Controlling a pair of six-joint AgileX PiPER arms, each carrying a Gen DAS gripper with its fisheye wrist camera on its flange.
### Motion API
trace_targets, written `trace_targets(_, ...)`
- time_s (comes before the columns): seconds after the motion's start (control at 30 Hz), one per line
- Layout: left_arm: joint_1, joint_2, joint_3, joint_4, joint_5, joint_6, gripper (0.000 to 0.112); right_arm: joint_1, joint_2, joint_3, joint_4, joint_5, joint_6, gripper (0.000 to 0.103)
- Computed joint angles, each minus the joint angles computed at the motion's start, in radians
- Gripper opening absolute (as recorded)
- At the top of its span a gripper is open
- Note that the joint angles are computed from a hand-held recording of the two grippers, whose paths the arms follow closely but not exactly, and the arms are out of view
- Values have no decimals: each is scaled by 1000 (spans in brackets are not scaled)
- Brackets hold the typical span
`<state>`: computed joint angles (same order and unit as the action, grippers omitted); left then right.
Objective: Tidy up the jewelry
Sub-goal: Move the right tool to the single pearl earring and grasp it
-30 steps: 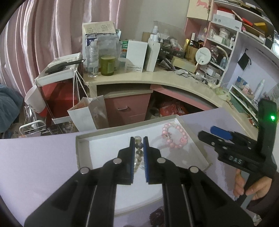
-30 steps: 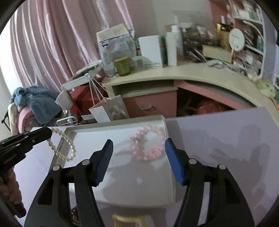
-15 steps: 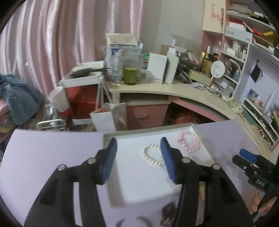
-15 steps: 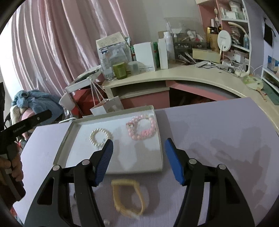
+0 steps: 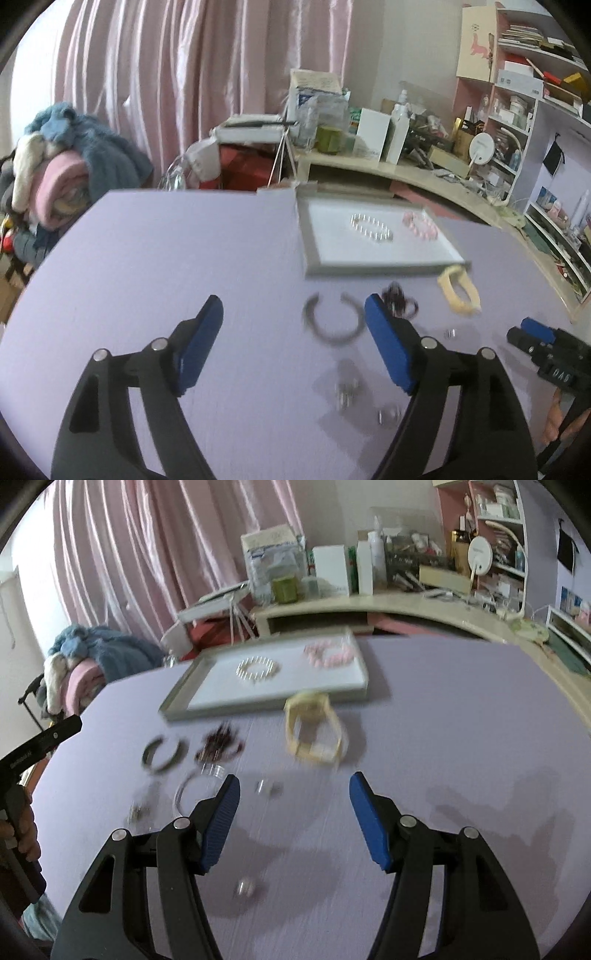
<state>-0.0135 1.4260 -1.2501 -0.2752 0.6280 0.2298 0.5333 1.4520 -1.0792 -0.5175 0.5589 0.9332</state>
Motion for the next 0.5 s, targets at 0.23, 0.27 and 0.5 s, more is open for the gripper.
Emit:
trace_targets(0.23, 40, -180, 223, -44, 10, 7, 87, 159, -20, 92, -109, 44, 187, 60)
trace_targets(0.27, 34, -196, 245, -35, 10, -4, 87, 175, -15, 99, -121, 49, 208, 56)
trace_targets(0.5, -31, -284, 340, 8, 43, 18, 88, 206, 27, 92, -168, 73, 284, 44)
